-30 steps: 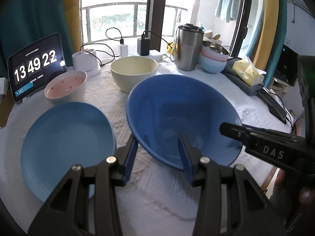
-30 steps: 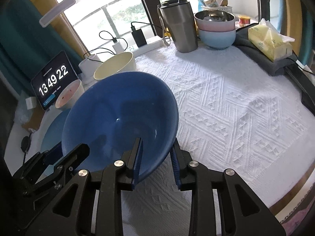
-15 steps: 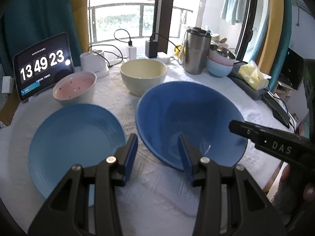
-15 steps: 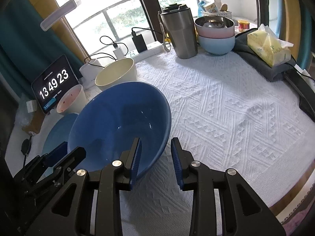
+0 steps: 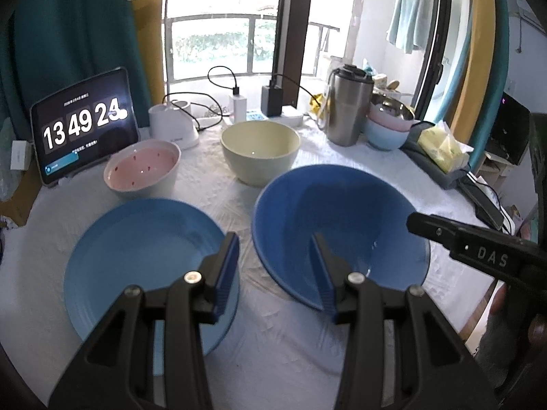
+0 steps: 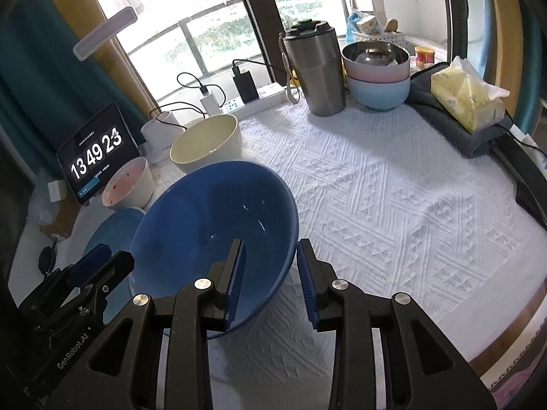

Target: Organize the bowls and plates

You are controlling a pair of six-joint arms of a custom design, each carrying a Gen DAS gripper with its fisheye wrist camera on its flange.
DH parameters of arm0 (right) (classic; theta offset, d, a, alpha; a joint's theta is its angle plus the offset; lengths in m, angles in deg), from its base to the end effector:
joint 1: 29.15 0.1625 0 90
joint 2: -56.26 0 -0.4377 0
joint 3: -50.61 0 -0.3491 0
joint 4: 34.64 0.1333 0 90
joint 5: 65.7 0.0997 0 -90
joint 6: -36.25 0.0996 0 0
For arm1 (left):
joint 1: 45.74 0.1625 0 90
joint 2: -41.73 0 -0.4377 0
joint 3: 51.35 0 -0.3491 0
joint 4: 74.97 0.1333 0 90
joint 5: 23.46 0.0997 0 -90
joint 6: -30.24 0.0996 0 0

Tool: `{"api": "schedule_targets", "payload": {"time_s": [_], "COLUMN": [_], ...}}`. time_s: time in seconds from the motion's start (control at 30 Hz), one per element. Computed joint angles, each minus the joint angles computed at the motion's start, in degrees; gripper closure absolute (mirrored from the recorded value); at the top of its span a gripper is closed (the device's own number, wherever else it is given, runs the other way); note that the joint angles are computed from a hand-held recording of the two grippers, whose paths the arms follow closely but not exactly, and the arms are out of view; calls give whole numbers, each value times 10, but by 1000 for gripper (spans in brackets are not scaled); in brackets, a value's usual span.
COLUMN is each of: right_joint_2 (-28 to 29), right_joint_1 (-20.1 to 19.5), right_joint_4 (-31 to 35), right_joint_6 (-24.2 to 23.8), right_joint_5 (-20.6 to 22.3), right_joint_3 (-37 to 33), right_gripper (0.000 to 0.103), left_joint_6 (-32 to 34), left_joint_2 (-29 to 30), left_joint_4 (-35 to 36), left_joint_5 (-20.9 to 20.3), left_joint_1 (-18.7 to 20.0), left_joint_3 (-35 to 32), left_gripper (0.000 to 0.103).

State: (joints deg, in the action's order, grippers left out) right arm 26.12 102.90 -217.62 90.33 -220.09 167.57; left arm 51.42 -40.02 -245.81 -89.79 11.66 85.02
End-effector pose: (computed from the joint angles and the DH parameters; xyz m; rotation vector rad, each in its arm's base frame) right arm 0.3683 -0.3434 0.0016 -0.3073 -2.1990 1.1192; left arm -0.0667 -0.4259 0.2733 1.1030 2.4663 -0.6816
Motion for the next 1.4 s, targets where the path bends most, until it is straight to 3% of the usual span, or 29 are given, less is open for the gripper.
{"api": "schedule_targets", "payload": {"time_s": [0.3, 0.9, 1.4], "right_joint_2": [-7, -13, -10], "right_joint_1": [0, -19, -57], "right_joint_4": [4, -25, -71], "right_joint_6": [-11, -79, -169], "right_joint_5": [-5, -2, 23], "right_joint_3": [-7, -28, -54], "right_gripper": [70, 70, 70], "left_joint_6": [1, -2, 3], "left_joint_2": [6, 38, 89], "left_joint_4": [0, -8, -20], "left_joint_5": [-2, -4, 2], "left_joint_1": [-2, -3, 8], "left_joint_3": [-17, -59, -108], "left_gripper": [59, 59, 59]}}
